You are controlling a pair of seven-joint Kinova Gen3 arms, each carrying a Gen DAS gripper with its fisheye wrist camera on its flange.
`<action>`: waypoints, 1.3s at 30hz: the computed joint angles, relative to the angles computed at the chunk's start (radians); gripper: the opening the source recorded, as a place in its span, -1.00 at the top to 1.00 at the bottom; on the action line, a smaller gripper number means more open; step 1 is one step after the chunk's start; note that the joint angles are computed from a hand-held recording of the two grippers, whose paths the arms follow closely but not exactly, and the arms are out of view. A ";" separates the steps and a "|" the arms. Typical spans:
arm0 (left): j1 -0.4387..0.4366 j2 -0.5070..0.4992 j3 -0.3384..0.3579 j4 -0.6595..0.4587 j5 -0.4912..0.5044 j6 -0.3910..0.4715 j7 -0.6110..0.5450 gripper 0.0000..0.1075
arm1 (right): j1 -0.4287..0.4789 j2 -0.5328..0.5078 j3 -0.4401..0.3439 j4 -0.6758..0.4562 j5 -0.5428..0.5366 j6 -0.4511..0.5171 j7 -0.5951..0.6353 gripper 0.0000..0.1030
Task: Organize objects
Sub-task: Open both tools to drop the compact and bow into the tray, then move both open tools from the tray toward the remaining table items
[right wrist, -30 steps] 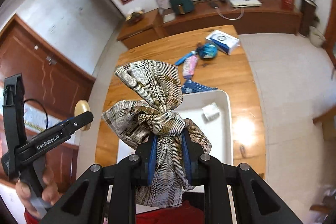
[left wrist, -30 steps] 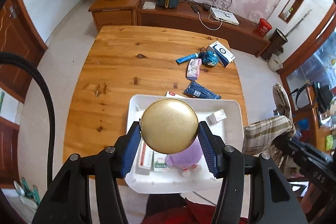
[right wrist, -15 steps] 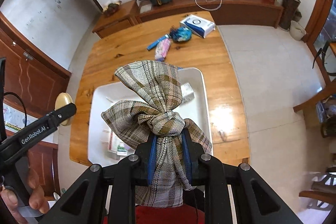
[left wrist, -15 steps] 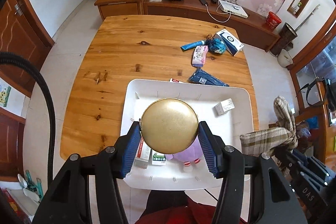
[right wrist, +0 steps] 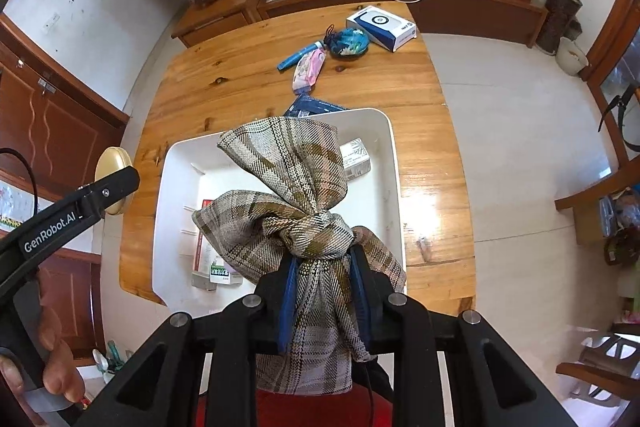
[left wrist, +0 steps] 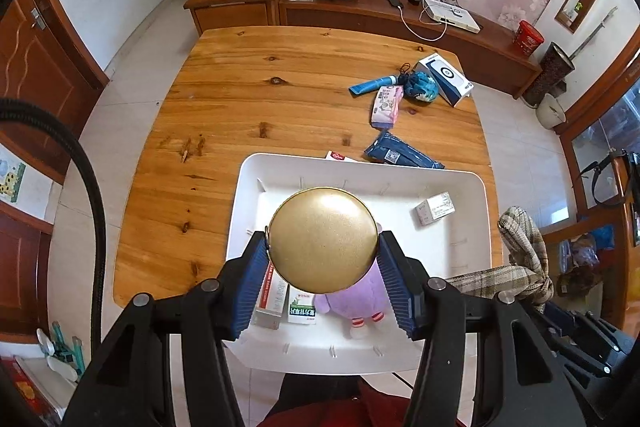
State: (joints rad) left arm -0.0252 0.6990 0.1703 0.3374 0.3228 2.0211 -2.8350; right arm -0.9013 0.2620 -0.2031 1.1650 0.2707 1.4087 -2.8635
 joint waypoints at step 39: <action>0.026 -0.024 0.005 0.000 0.005 -0.023 0.020 -0.56 | -0.011 0.033 0.025 -0.080 0.031 0.040 0.130 -0.03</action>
